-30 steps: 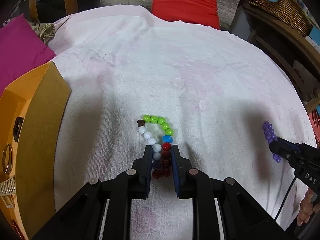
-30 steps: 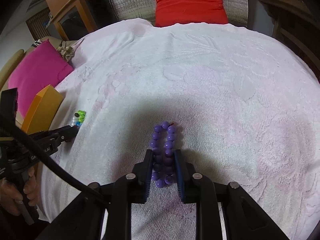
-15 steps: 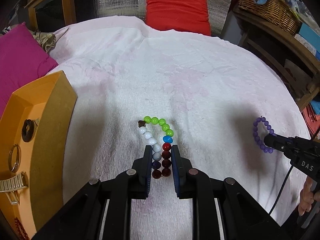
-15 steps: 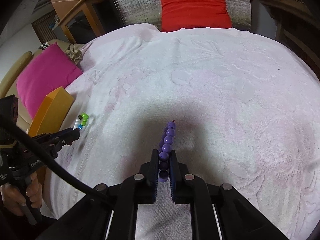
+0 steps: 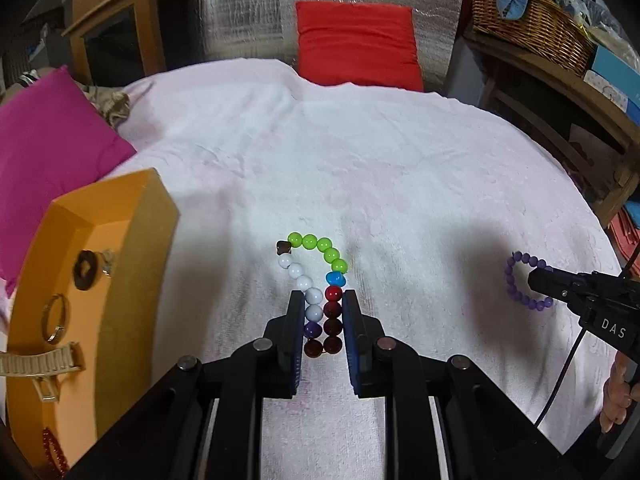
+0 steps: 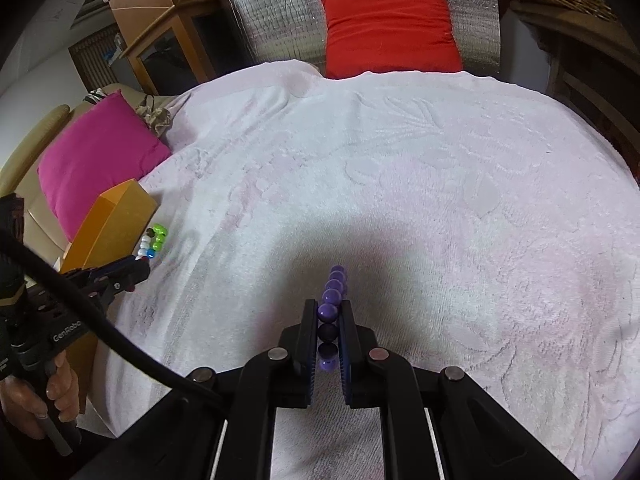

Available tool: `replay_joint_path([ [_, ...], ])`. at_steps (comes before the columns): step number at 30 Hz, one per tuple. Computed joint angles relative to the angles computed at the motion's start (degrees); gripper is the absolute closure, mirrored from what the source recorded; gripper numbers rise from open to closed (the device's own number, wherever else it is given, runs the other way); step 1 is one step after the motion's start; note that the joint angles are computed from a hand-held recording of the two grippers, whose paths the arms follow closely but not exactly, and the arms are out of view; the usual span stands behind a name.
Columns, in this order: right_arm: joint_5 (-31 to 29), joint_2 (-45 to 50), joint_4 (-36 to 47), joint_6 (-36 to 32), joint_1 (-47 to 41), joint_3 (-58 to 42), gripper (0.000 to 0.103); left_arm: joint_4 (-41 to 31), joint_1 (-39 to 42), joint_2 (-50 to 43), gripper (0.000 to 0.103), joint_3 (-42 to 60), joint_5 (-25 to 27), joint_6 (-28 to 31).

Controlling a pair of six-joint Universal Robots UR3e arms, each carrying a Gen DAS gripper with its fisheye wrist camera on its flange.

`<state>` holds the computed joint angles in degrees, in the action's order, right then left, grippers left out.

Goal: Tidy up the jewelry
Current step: 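Carry the multicolour bracelet with the left tool while the right carries the purple one toward the box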

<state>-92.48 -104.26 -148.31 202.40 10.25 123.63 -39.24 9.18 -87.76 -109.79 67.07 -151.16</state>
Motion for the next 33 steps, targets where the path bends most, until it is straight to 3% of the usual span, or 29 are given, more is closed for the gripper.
replay_joint_path([
  [33,-5.32,1.60,-0.99,3.77,7.45,-4.60,0.093,11.13,5.09,18.58,0.084,-14.05,1.83,-1.50],
])
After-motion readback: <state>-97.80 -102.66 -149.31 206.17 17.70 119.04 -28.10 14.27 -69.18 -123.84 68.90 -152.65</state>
